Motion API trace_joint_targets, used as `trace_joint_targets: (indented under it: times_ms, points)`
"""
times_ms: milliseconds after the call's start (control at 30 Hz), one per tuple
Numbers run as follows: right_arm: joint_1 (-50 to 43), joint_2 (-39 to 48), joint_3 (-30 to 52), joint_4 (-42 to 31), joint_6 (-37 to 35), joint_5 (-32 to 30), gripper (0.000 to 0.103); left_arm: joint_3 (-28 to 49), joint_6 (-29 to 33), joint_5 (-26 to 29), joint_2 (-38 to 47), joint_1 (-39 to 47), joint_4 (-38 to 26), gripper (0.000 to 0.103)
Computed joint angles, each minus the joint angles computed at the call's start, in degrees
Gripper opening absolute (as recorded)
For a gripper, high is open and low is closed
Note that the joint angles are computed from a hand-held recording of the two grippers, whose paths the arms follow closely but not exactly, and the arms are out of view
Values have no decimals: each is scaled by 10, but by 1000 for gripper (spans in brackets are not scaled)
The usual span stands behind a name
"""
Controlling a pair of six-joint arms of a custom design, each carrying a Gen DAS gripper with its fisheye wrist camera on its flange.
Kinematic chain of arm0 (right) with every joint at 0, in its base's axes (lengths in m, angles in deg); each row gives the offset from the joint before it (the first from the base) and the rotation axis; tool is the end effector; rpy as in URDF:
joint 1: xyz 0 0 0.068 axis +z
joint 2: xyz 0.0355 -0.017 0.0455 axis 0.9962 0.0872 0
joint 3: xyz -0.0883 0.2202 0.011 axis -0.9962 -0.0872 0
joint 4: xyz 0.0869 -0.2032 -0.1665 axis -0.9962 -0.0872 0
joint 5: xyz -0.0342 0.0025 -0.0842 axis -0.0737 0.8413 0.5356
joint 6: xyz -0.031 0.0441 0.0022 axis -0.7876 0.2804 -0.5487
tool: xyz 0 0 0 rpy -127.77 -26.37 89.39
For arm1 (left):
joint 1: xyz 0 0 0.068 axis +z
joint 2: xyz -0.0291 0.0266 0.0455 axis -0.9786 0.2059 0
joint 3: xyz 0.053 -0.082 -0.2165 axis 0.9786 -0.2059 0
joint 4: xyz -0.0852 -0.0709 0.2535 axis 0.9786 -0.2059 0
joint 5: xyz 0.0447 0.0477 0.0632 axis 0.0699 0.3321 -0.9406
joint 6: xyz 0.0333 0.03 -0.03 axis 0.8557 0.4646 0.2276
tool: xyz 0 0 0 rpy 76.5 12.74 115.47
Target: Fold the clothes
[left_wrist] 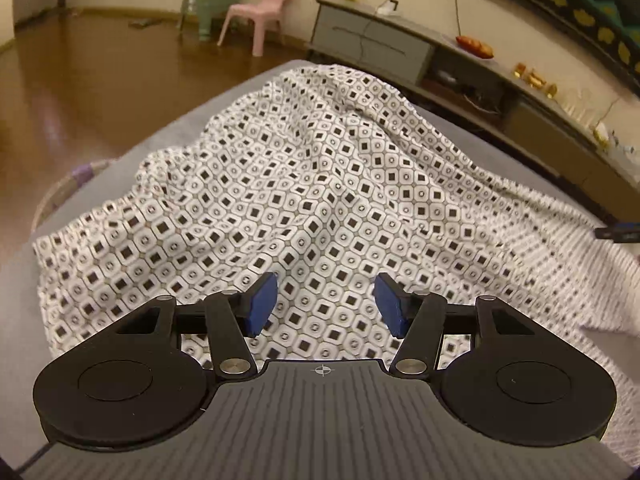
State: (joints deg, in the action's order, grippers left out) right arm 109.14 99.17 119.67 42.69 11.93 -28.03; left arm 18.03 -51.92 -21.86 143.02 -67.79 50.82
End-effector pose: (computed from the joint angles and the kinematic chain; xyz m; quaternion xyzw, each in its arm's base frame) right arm 0.3492 0.1424 0.1614 0.0125 0.9485 -0.0690 0.3090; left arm 0.2630 0.0321 0.1679 0.0663 0.9277 -0.1582 0.3316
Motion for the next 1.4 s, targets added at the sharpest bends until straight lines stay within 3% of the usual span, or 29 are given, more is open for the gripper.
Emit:
trace_joint_targets:
  times_ms: [33,133,200,267,367,433,500,533,600,667,733,833,933,1000,1067,1167,1267,1333,1367,1400]
  points:
    - [-6,9,5,5,-11,-11,87,-1,7,8,-10,7,-13,47]
    - [-21,23,18,6,-21,-61,61,-6,24,22,-31,19,-39,47]
    - [-20,12,10,10,-31,-79,14,-11,29,20,-38,16,-41,47]
    - [0,5,3,0,-48,-55,2,-16,26,13,-44,11,-37,47]
    - [56,-50,-43,7,-51,16,1,-18,22,7,-45,9,-34,47]
    - [136,-140,-118,17,-39,117,0,-17,18,8,-43,11,-35,47]
    - [277,-203,-153,-63,50,251,0,-10,13,17,-41,21,-43,47]
    - [349,-199,-148,-126,129,267,0,-6,11,26,-39,28,-48,47]
    - [493,-148,-106,-252,292,279,0,3,6,47,-36,42,-61,47]
    - [628,-42,-18,-383,482,272,1,6,6,58,-35,46,-75,47]
    - [691,34,28,-435,610,212,2,5,8,63,-36,43,-88,47]
    - [733,81,70,-486,736,178,12,4,14,72,-38,39,-110,47]
    - [732,82,110,-558,821,219,27,-3,17,72,-44,36,-112,47]
    - [701,66,116,-593,854,260,53,-7,14,70,-43,32,-104,48]
    - [637,26,75,-560,815,296,58,-10,7,65,-41,26,-97,48]
    - [495,-12,10,-415,638,298,58,-19,-1,52,-39,19,-84,49]
    - [390,-28,-41,-269,485,227,58,-19,-1,46,-29,20,-77,49]
    - [353,-11,-42,-246,457,205,54,-12,-2,52,-22,26,-78,49]
    - [335,-6,-41,-241,445,193,35,-7,-3,57,-18,29,-79,49]
    - [329,-13,-42,-252,449,187,0,-3,-5,63,-15,32,-81,49]
